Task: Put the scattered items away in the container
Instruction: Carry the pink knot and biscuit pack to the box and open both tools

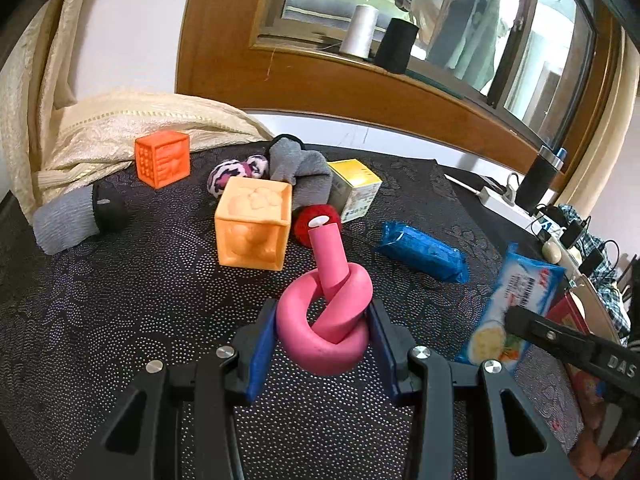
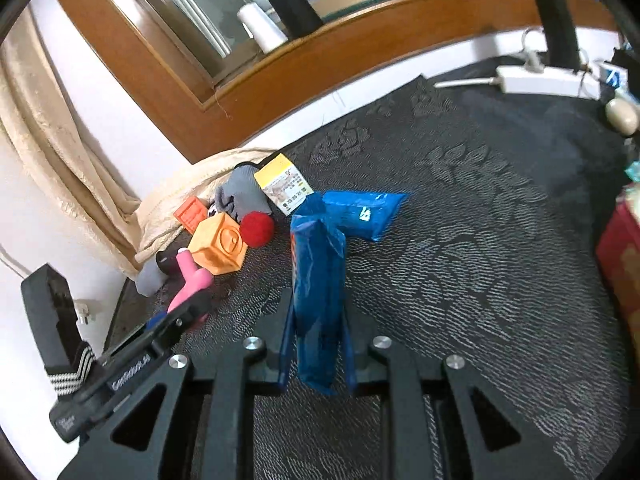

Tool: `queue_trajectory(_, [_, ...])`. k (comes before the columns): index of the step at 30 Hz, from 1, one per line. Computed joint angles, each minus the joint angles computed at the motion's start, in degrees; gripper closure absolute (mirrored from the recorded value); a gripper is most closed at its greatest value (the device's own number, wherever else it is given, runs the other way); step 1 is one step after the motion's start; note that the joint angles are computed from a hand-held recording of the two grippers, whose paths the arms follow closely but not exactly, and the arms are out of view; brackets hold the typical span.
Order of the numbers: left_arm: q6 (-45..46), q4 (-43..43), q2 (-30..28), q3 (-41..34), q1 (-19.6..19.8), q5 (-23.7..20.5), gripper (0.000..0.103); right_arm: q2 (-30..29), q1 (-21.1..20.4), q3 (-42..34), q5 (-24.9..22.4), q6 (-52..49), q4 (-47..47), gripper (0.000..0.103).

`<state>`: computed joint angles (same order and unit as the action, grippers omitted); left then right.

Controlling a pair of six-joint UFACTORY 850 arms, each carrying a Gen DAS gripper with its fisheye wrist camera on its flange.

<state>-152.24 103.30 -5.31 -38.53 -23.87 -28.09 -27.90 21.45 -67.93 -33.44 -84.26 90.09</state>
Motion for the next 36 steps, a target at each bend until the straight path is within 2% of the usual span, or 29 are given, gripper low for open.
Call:
queue_trajectory(6, [0.8, 0.3, -0.4, -0.5, -0.6, -0.2, 0.057, 5.1, -2.4, 5.4, 0.5, -7.4, 6.8, 0.081])
queue_trajectory(10, [1.2, 0.5, -0.8, -0.8, -1.0, 0.1, 0.057, 9.8, -5.6, 10.0, 2.7, -14.9, 13.7, 0.081])
queue_trajectory(20, [6.1, -3.4, -0.9, -2.3, -3.6, -2.3, 0.057, 17.1, -19.0, 17.0, 5.0, -22.7, 23.4, 0.081])
queue_trajectory(26, [11.9, -5.2, -3.9, -8.2, -7.7, -1.1, 0.057, 18.2, -24.4, 19.2, 5.8, -26.3, 27.1, 0.081])
queue_trajectory(36, [25.3, -9.6, -13.3, -24.0, -12.6, 2.9, 0.057, 16.6, -26.3, 19.4, 8.7, -33.6, 31.4, 0.081])
